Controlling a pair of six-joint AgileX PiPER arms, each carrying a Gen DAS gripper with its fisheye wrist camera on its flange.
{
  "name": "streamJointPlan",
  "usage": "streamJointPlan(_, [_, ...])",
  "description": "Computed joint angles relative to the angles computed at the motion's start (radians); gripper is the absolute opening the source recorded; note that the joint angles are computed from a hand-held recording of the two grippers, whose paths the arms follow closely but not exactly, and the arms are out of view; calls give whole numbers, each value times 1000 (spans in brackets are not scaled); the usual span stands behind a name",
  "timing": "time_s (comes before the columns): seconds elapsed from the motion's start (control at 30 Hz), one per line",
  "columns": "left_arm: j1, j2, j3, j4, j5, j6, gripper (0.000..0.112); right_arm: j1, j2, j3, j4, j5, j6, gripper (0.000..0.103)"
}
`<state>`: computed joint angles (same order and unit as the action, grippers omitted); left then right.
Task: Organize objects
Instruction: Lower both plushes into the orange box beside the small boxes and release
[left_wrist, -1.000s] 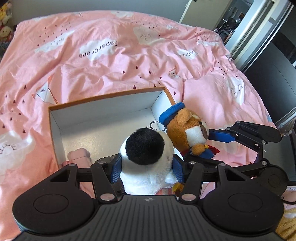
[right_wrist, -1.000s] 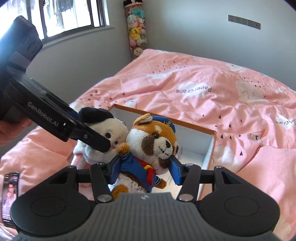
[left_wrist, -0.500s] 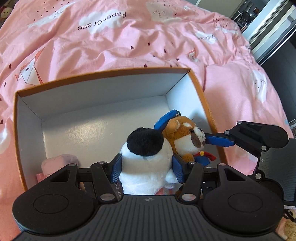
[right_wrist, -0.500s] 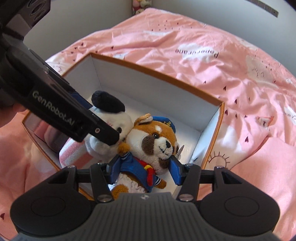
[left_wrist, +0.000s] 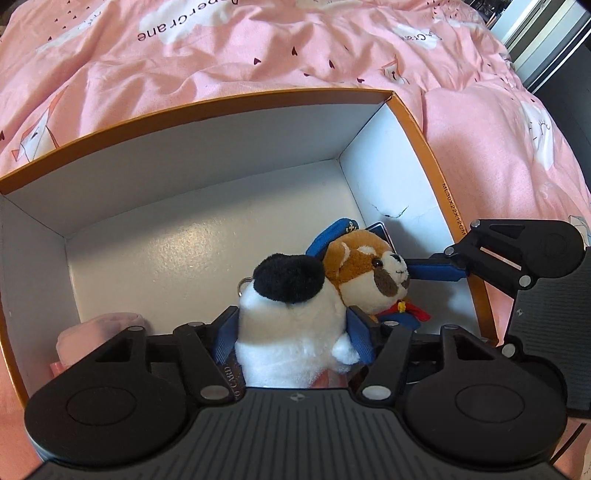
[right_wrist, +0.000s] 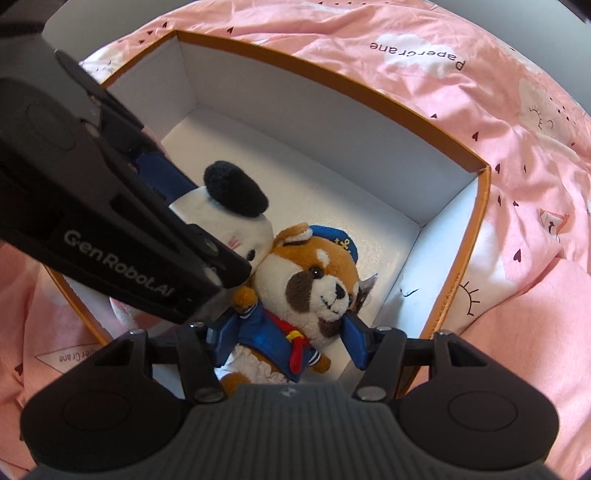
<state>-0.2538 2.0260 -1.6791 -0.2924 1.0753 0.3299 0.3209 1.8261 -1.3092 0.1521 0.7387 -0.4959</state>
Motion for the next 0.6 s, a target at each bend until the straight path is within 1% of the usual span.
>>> streamJointPlan(0.1, [-1, 9, -10, -2, 6, 3, 72, 7, 6, -13, -14, 19, 0, 63])
streamJointPlan(0.17, [6, 8, -8, -15, 5, 21, 72, -4, 9, -24, 14, 40, -25, 63])
streamJointPlan(0.23, [13, -1, 3, -31, 4, 47, 73, -14, 6, -30, 31, 53, -39, 64])
streamJointPlan(0.37, [34, -28, 10, -75, 28, 123, 72, -28, -17, -28, 36, 65, -66, 62])
streamJointPlan(0.4, [37, -37, 11, -81, 39, 148, 69, -31, -24, -27, 38, 68, -80, 60])
streamJointPlan(0.43, [38, -49, 16, -81, 44, 173, 65, -32, -31, -25, 34, 71, -93, 55])
streamJointPlan(0.5, [32, -65, 19, -69, 58, 215, 52, -29, -40, -22, 13, 78, -109, 48])
streamJointPlan(0.53, [25, -68, 16, -55, 69, 229, 49, -26, -42, -22, -1, 81, -113, 48])
streamJointPlan(0.57, [16, -71, 15, -35, 77, 234, 41, -23, -43, -21, -14, 83, -115, 48])
streamJointPlan(0.6, [6, -73, 17, -14, 82, 237, 37, -19, -42, -21, -26, 86, -117, 45])
